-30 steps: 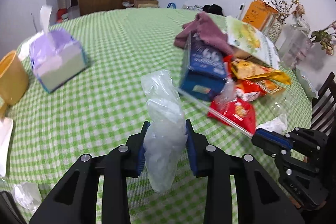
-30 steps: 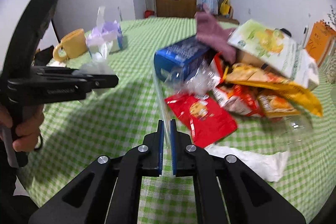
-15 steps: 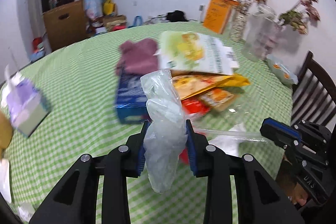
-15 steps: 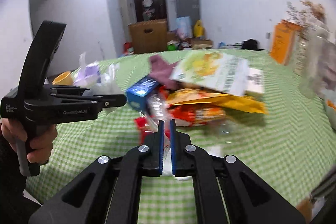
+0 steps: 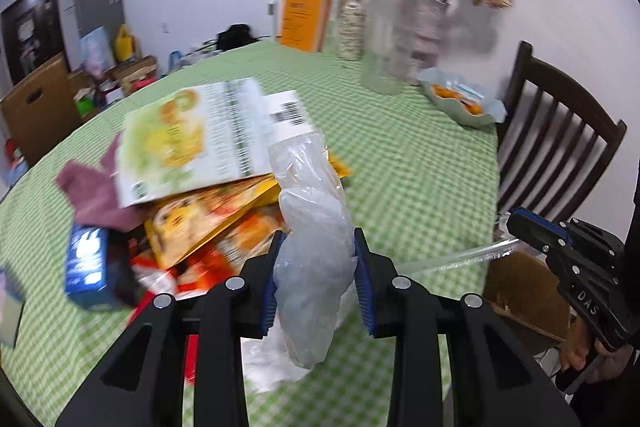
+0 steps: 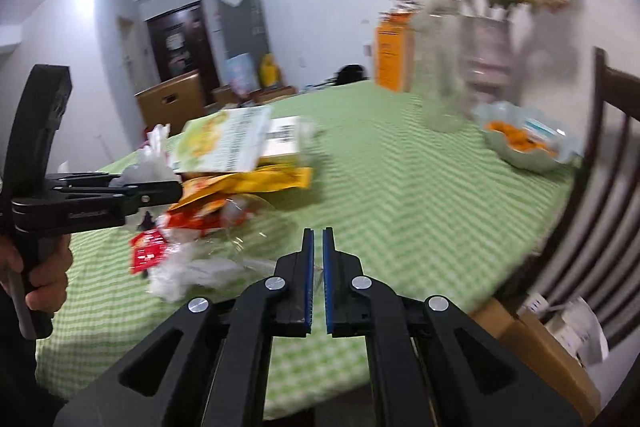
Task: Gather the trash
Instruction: 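Carry the bag and straw to the cardboard box and open both tools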
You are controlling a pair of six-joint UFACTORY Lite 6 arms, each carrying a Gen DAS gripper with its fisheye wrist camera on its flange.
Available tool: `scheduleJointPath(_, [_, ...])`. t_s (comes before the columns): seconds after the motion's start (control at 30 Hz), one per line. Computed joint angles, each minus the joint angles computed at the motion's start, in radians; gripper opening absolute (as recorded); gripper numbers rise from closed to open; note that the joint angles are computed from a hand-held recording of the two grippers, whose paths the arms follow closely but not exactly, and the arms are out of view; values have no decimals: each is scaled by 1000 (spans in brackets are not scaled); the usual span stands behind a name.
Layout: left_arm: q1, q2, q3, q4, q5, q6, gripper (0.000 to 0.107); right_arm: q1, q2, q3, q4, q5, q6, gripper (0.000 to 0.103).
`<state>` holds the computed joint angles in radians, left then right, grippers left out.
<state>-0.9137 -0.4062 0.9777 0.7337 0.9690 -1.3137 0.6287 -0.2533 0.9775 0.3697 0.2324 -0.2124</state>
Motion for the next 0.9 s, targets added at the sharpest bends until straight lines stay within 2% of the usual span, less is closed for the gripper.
scheduleJointPath(0.23, [23, 204, 157, -16, -85, 44, 30, -252, -95, -95, 395, 78, -439, 4])
scheduleJointPath(0.47, [7, 396, 325, -35, -145, 86, 30, -481, -171, -151, 466, 186, -579, 4])
scheduleJointPath(0.73, [-41, 659, 558, -110, -210, 178, 30, -978, -239, -272, 647, 478, -871, 4])
scheduleJointPath(0.83, [-61, 764, 673, -154, -218, 232, 30, -1160, -227, -290, 641, 578, -942, 4])
scheduleJointPath(0.9, [-69, 823, 745, -180, -216, 269, 30, -1254, -207, -302, 606, 607, -972, 3])
